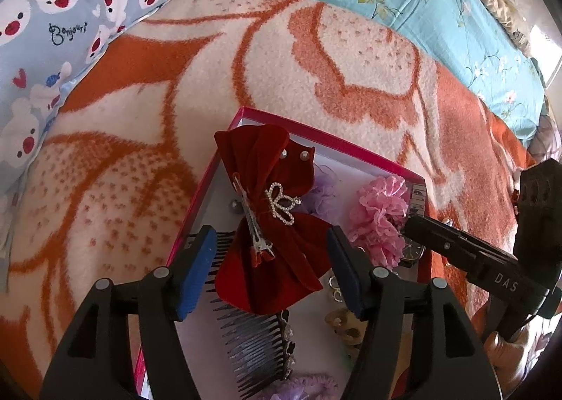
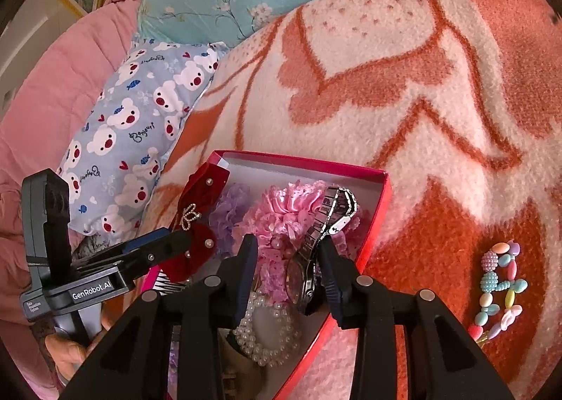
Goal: Organize jewelry
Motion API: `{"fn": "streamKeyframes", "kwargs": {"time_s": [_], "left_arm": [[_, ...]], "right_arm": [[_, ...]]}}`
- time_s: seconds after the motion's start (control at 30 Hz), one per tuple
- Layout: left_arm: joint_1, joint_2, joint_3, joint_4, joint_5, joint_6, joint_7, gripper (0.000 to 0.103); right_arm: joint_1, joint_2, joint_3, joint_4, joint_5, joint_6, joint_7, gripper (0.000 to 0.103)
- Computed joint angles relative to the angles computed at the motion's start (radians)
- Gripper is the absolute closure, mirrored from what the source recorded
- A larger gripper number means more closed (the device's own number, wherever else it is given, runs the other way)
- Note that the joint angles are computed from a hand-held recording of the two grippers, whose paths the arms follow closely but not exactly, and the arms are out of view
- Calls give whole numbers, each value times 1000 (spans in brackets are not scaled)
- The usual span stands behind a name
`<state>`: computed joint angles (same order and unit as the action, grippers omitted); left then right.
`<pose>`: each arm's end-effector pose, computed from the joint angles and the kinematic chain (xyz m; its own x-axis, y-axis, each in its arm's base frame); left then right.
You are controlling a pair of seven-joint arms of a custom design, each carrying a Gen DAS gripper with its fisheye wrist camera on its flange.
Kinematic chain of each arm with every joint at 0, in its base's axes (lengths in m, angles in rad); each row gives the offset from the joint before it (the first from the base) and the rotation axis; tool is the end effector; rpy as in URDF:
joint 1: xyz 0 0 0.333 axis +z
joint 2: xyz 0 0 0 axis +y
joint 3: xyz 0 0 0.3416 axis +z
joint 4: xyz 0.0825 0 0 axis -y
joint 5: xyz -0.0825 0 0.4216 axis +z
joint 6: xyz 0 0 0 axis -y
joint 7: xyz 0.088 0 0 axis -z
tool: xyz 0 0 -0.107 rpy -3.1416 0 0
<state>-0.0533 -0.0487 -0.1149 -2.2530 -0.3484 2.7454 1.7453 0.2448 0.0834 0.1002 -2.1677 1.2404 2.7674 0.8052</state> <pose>0.5775 -0.0848 0.4467 -0.1090 -0.9769 0.1838 -0.8592 -0.0004 -0.5116 0.5799 0.1646 0.3933 0.1893 -0.8241 -0.5339 -0.8495 0.1351 -0.5099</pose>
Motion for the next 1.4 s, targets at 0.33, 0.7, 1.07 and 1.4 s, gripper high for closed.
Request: {"fn": "streamKeyframes", "kwargs": {"time_s": [0.33,0.7,1.07,1.4], "left_arm": [[-10,-34,6,-26,-33,0,32,39],[-30,-96,25,-66,-79,-4,71,39],[-67,-211,69,-151,-188,-9,139,32],[-121,-355,132,-267,-302,-28,161,22]], "right_arm": [[16,-22,1,-22,-187,52,106,51],[27,-71,-11,-52,-211,73,123,49],[59,-153,-41,-124,-94,66,82,39],[103,-286,-82,-234,92,72,12,24]]}}
